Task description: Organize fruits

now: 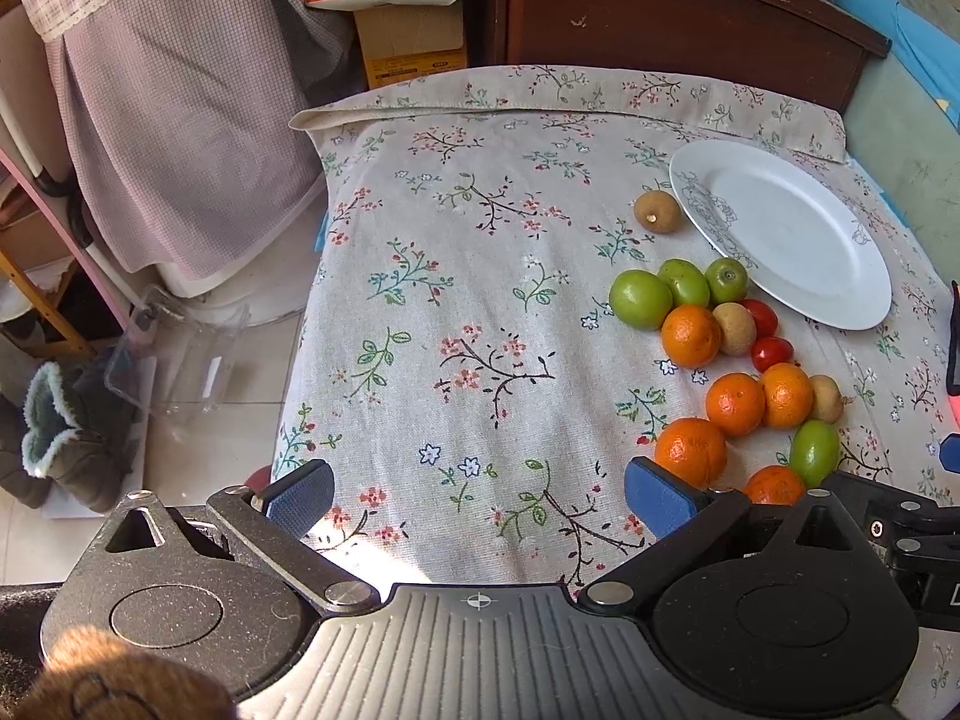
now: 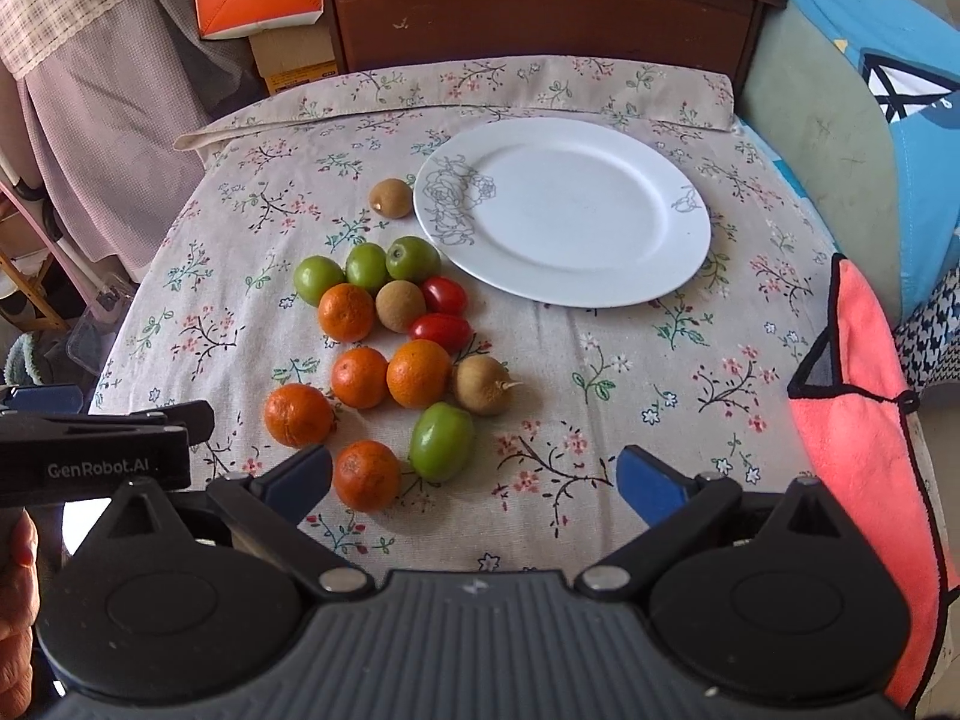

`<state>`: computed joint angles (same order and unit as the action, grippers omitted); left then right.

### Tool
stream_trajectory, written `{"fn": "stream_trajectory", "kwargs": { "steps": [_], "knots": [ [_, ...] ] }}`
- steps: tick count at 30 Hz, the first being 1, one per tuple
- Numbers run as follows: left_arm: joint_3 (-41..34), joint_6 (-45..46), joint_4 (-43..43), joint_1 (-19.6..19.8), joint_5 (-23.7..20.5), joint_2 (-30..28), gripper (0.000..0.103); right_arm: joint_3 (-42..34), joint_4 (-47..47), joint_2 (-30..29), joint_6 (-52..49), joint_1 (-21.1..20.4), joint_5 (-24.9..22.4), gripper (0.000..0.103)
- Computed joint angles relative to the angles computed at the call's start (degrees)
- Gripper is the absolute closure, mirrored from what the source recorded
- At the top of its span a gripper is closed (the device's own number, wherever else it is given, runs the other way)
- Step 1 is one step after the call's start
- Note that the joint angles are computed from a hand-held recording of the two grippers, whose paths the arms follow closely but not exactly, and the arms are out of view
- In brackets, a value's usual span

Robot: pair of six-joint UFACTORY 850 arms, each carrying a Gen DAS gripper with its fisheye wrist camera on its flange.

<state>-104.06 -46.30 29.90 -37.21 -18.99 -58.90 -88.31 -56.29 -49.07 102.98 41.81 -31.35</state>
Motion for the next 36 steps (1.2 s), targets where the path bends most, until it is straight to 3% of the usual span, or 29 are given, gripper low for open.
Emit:
{"fn": "stream_trajectory", "kwargs": {
  "steps": [20,26,36],
  "knots": [
    [1.00,-8.73,10.31,-1.04,0.73,0.01,0.000,-0.86,0.66,-0.48,1.28,-0.07,-2.64,0.004],
    [2.94,-16.54,18.65,-1.01,2.34,1.14,0.001,1.57,-2.24,0.82,4.41,-0.14,-1.67,0.008],
    [3.56,-16.65,18.54,-0.44,3.61,1.53,0.002,6.69,-10.35,3.58,11.90,0.04,0.64,0.017]
  ]
}}
